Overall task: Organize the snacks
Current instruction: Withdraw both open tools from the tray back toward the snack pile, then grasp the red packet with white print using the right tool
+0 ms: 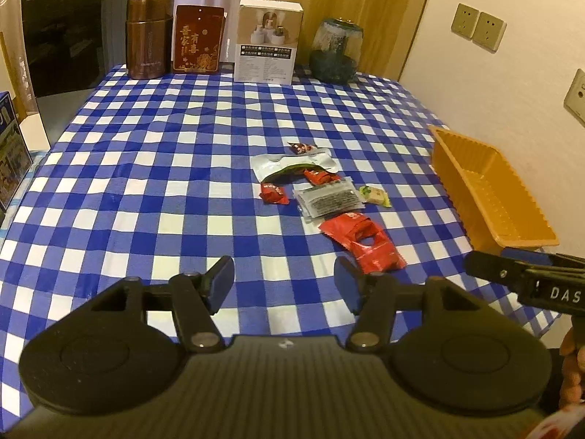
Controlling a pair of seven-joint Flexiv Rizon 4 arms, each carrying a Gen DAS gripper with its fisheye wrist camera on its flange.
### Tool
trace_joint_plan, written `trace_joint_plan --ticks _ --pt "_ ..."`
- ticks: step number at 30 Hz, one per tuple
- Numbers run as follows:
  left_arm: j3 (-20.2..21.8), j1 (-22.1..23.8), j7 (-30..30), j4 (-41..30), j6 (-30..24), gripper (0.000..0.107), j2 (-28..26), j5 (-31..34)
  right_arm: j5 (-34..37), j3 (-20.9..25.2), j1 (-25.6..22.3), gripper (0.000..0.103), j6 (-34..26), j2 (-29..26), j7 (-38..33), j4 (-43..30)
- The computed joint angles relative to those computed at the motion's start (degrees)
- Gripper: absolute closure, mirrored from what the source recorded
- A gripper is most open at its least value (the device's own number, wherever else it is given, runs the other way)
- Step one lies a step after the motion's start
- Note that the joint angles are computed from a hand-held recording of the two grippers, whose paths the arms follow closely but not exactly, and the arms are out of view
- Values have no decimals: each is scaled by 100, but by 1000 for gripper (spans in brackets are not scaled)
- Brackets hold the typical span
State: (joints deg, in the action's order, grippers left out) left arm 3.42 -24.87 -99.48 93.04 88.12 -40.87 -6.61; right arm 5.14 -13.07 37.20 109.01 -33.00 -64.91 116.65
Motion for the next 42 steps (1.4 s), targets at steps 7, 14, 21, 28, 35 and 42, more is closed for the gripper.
trace_joint_plan --ticks 7,14,21,28,35,42 --pt "-50 129 70 -243 -132 49 -219 -14 -476 460 -510 26 -192 -409 -24 -494" --pt "7 148 78 -473 -314 44 -442 -9 -998 877 -978 26 -378 -803 -30 -979" --pt "35 194 34 -647 -470 34 -595 38 -1377 1038 -1169 26 -542 -1119 -52 -1344" --pt "-47 291 25 -713 -485 30 -670 35 -1683 1249 -1403 26 -639 -1405 -179 -1641" --pt "-105 321 58 -776 -532 30 -741 2 -1760 1206 -1382 26 -646 -1543 -256 -1759" --pt "-108 323 62 -786 -548 30 -764 10 -1586 847 -1065 43 -500 -1567 -240 -1684"
